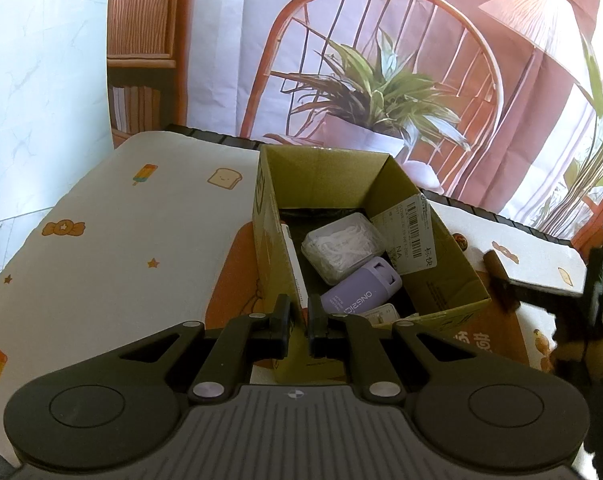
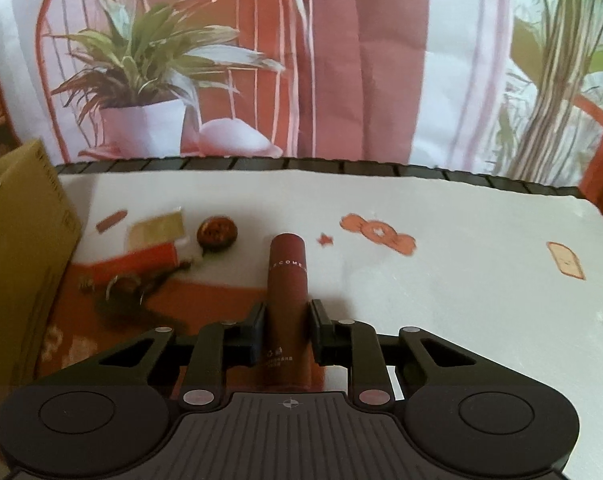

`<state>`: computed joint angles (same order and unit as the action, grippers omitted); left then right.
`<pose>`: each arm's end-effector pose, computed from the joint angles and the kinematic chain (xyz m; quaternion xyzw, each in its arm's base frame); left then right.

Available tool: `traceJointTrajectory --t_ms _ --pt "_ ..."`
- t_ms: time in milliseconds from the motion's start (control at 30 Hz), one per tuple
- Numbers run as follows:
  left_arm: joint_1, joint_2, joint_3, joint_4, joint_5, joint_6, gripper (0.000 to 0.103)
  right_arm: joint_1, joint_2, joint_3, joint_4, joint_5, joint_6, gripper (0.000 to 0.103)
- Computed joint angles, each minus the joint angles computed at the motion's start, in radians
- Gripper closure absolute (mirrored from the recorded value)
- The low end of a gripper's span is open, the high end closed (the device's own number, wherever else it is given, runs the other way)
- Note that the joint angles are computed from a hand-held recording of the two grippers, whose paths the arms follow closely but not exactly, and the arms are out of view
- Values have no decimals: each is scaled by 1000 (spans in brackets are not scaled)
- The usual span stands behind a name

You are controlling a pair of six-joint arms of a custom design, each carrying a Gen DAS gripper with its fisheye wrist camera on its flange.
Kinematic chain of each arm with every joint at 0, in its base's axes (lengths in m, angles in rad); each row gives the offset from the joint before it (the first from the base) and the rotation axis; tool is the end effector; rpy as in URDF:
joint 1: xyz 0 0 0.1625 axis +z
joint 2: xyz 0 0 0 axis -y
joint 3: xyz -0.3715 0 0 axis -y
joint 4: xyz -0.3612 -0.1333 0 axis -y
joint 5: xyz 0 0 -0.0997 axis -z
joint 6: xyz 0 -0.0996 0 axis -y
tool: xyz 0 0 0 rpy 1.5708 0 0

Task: Organize rigid objects
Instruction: 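Lift the dark red tube with the right gripper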

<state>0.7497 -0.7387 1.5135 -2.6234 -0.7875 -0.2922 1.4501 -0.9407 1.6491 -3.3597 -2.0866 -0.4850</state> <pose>-0.3355 -0.5906 0.1194 0.1882 0.8974 -0.3084 0.2534 0.0093 -0.6222 0.2748 0.0212 -0.8393 0.4095 0.3571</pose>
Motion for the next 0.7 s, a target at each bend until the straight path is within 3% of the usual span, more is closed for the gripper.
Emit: traceJointTrajectory --t_ms 267,700 --pt "0 1 -4 3 1 2 93 7 -60 156 -118 -4 0 82" --pt "0 1 -5 7 2 1 92 44 -79 234 -159 -35 -10 82"
